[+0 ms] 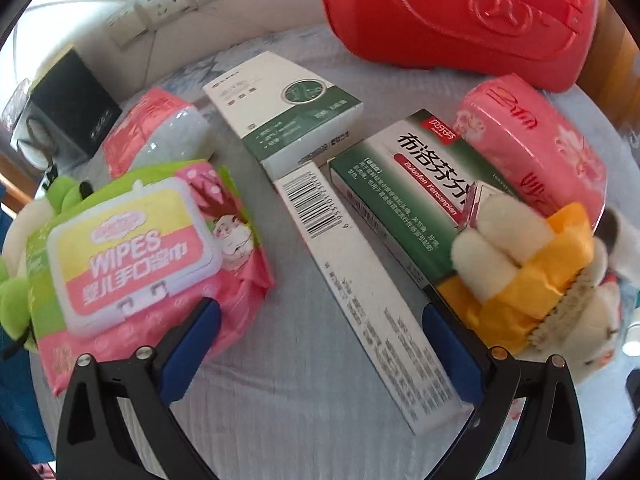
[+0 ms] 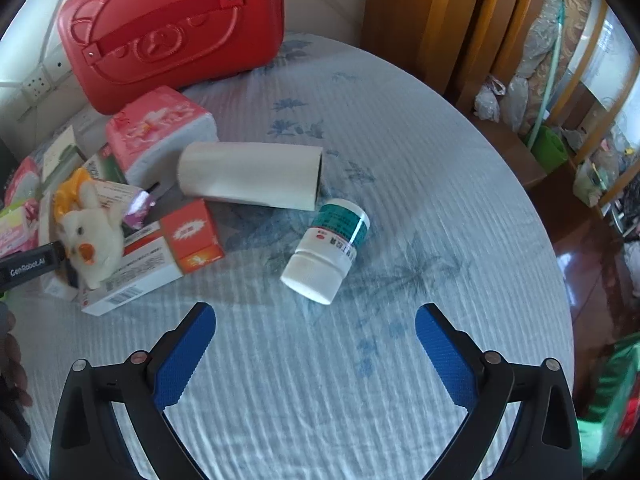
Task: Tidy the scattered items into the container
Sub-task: 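Grasp the white barcode box with the left tool while the right tool grasps the pill bottle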
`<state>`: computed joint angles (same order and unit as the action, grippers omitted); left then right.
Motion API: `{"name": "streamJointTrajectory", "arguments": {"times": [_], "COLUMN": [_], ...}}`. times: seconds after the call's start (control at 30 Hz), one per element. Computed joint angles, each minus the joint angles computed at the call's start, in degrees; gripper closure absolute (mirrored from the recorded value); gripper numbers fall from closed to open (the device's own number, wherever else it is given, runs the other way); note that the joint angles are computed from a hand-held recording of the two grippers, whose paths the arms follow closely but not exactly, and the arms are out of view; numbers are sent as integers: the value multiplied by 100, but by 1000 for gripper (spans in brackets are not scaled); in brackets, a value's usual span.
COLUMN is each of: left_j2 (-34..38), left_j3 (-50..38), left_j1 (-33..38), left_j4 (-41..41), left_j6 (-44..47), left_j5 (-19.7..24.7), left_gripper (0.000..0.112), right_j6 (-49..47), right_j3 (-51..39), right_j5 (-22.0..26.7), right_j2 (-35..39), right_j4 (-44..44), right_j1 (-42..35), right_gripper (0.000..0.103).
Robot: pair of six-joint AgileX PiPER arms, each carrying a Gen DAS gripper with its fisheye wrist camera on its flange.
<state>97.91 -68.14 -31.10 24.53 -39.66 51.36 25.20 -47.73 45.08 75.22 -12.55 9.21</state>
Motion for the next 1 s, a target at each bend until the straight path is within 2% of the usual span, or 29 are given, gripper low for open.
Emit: {"name": "streamJointTrajectory", "arguments": {"times": [0.07, 0.13, 0.17, 0.23, 0.27, 0.33, 0.37, 0.43, 0.63, 0.73, 0.83, 1.0], "left_j2": [-50, -194, -290, -539, -654, -878, -997, -1278, -1941, -2238, -2571, -3181], "left_j3": [130, 340, 467, 766, 936, 1179, 1287, 1565, 2102, 2250, 2342, 2513], "left_j1": [-135, -255, -243, -168, -201, -204, -202, -221, -292, -439, -790, -1038], "left_j4": [351, 685, 725, 665, 757, 698, 609, 468, 124, 64, 41, -30], "left_j6": [-114, -164, -92, 66, 43, 56, 105, 199, 472, 444, 224, 249], "left_j5": [-10, -95, -173, -407, -473, -639, -733, -889, -899, -673, -333, 63], "left_gripper": [28, 64, 73, 81, 80, 81, 81, 81, 81, 81, 89, 89], "right_j6": [95, 147, 162, 212, 300, 383, 346, 278, 159, 262, 408, 819], "right_j3": [-40, -102, -127, -186, -202, -206, -196, -190, 97, 276, 438, 603], "right_j5": [-84, -184, -218, -292, -318, -351, -377, -388, -307, -126, 125, 774], "right_j2": [219, 422, 497, 664, 720, 758, 748, 725, 402, 79, -298, -1056], "right_j4": [-67, -73, -74, -88, -160, -217, -163, -115, 70, 72, 112, 99], "right_j1": [-62, -142, -166, -220, -225, -258, -293, -286, -222, -55, 247, 1029], "right_gripper": [3, 9, 11, 21, 23, 44, 48, 65, 65, 66, 67, 69]}}
